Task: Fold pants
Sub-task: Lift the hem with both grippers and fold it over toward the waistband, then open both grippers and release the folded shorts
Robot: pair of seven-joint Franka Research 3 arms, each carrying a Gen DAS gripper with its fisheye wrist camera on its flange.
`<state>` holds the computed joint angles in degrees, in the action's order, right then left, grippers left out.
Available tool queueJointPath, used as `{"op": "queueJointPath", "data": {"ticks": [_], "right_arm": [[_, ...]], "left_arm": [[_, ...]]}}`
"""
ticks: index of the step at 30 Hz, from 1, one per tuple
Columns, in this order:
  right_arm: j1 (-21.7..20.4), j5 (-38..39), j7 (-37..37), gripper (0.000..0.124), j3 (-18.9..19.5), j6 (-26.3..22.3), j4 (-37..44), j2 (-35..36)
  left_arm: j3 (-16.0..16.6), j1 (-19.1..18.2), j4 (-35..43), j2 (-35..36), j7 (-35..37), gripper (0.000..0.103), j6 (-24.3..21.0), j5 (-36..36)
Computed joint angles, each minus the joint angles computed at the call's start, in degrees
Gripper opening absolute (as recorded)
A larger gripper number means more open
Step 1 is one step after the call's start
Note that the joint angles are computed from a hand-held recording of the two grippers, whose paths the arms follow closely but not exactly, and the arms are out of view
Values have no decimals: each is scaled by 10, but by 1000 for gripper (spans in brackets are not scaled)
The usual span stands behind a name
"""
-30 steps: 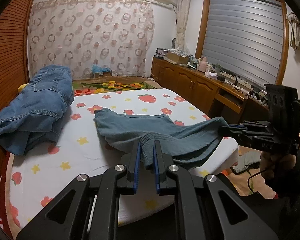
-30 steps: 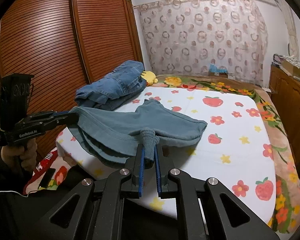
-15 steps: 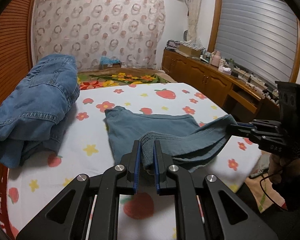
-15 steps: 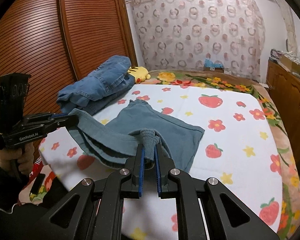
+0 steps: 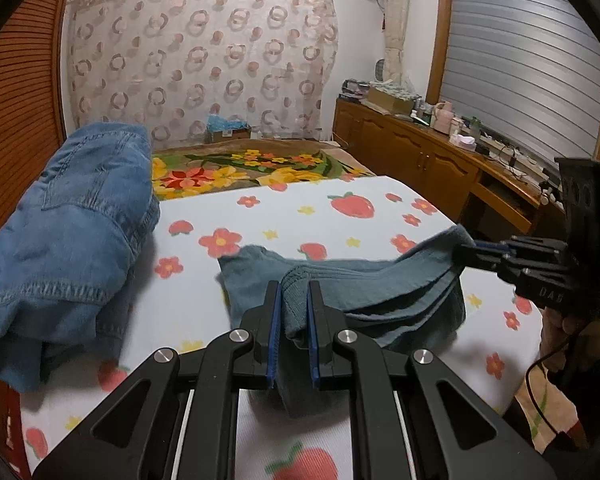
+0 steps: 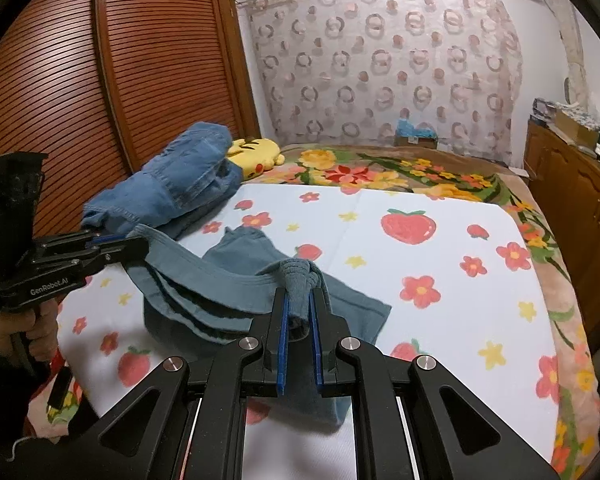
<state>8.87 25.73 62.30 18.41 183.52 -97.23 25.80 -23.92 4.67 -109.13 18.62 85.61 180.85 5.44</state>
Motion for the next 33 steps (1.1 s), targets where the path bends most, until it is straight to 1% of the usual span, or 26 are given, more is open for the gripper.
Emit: {"op": "queueJointPath", "data": {"ticks": [2, 3, 4, 6, 8, 16, 17, 19, 20, 22, 23, 24, 25, 26, 27, 30, 31, 33], "right_arm": [[13, -8, 4, 10, -16, 2, 16, 13], [13, -10, 4, 10, -17, 4, 20, 17], [22, -13, 12, 10, -27, -1, 30, 24], [26, -14, 20, 10, -33, -8, 42, 33], [39, -18, 33, 10, -49, -16, 58, 42], [75, -39, 85, 10, -106, -57, 108, 68], [76, -41, 89, 10, -107, -61, 111, 69], [80, -47, 97, 10, -113, -66, 112, 69], [80, -48, 99, 10, -113, -67, 111, 69], [80, -52, 103, 14, -114, -69, 110, 67], [80, -54, 103, 14, -114, -65, 106, 64], [77, -54, 101, 16, -112, -61, 100, 60], [77, -56, 100, 20, -111, -57, 95, 57], [78, -57, 101, 22, -113, -51, 88, 51], [74, -57, 97, 27, -108, -46, 81, 47], [56, -57, 78, 35, -89, -46, 66, 38], [55, -58, 73, 38, -89, -51, 62, 35], [56, -62, 64, 40, -92, -57, 55, 30]], "left_arm": [[13, -10, 13, 7, -7, 13, -3, 3], [17, -14, 20, 11, -9, 13, -5, 5], [17, -14, 29, 18, -9, 13, -9, 5], [31, -26, 43, 28, -16, 13, -18, 10], [42, -37, 61, 39, -21, 13, -29, 15], [64, -60, 112, 70, -24, 13, -68, 21], [71, -66, 114, 72, -28, 13, -70, 23], [68, -64, 113, 73, -26, 13, -72, 20], [65, -61, 111, 72, -25, 16, -73, 16], [76, -70, 110, 71, -31, 21, -74, 20], [75, -69, 106, 69, -30, 25, -72, 20], [76, -68, 103, 66, -31, 34, -70, 21], [80, -71, 101, 64, -34, 40, -69, 23], [85, -73, 98, 62, -37, 49, -69, 26], [83, -70, 95, 60, -35, 50, -66, 26], [72, -58, 81, 51, -24, 52, -67, 22], [69, -55, 78, 49, -20, 53, -67, 20], [61, -48, 65, 43, -8, 56, -64, 17]]}}
